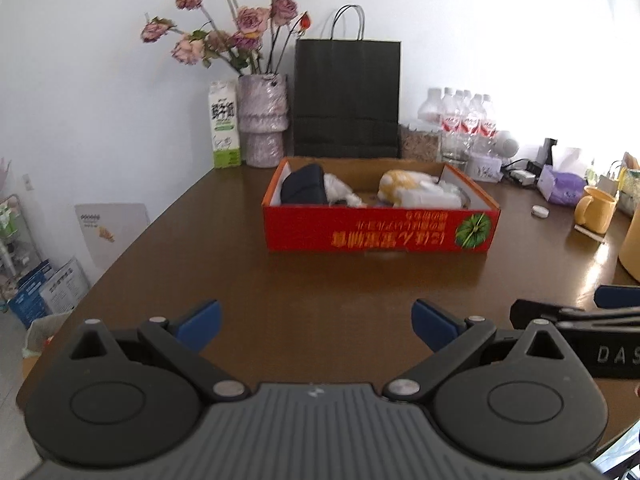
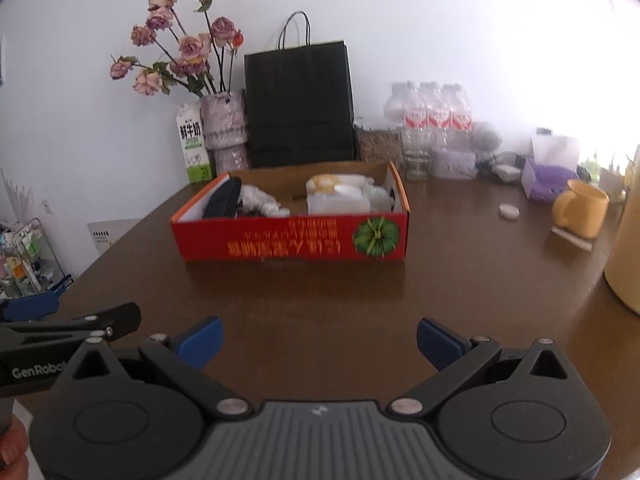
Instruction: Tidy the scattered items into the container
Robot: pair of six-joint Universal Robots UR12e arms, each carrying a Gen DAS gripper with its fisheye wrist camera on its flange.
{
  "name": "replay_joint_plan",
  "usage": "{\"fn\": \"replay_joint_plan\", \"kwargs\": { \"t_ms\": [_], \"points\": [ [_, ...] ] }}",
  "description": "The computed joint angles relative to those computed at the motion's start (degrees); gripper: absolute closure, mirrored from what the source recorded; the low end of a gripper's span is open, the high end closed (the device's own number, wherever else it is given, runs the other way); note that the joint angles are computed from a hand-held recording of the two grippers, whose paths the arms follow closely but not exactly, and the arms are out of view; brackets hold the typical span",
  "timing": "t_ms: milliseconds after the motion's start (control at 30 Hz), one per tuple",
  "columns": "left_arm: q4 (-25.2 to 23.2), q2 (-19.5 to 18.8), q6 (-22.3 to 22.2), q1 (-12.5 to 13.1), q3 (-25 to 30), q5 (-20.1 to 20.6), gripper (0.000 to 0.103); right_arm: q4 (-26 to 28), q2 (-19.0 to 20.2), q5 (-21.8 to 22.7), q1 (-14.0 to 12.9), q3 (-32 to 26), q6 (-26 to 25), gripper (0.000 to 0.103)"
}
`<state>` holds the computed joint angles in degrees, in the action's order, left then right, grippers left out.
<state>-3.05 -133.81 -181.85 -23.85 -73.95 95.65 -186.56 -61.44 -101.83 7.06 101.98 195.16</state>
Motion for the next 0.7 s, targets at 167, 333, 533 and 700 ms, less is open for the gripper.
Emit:
{"fn": "replay_joint_plan", "kwargs": {
  "t_ms": [167,333,533,700],
  "points": [
    [0.3,0.7,-0.1,-0.3,-1.8,1.1,0.0,0.0,-0.3,-0.9,0.6,1.0,-0.7,0.0],
    [1.4,0.8,-0.2,-0.3,-2.1,1.1,0.0,-1.0,-0.4,-1.4,0.7,1.2,-0.7,0.0],
    [1.2,0.8,-0.6,-0.3,-2.0,0.8,0.0,-0.9,-0.4,-1.3,0.6,1.0,-0.7,0.0],
    [1.0,0.7,-0.6,-0.3,-1.9,0.8,0.0,-0.8,-0.3,-1.2,0.5,0.9,-0.5,0.0]
  ]
}}
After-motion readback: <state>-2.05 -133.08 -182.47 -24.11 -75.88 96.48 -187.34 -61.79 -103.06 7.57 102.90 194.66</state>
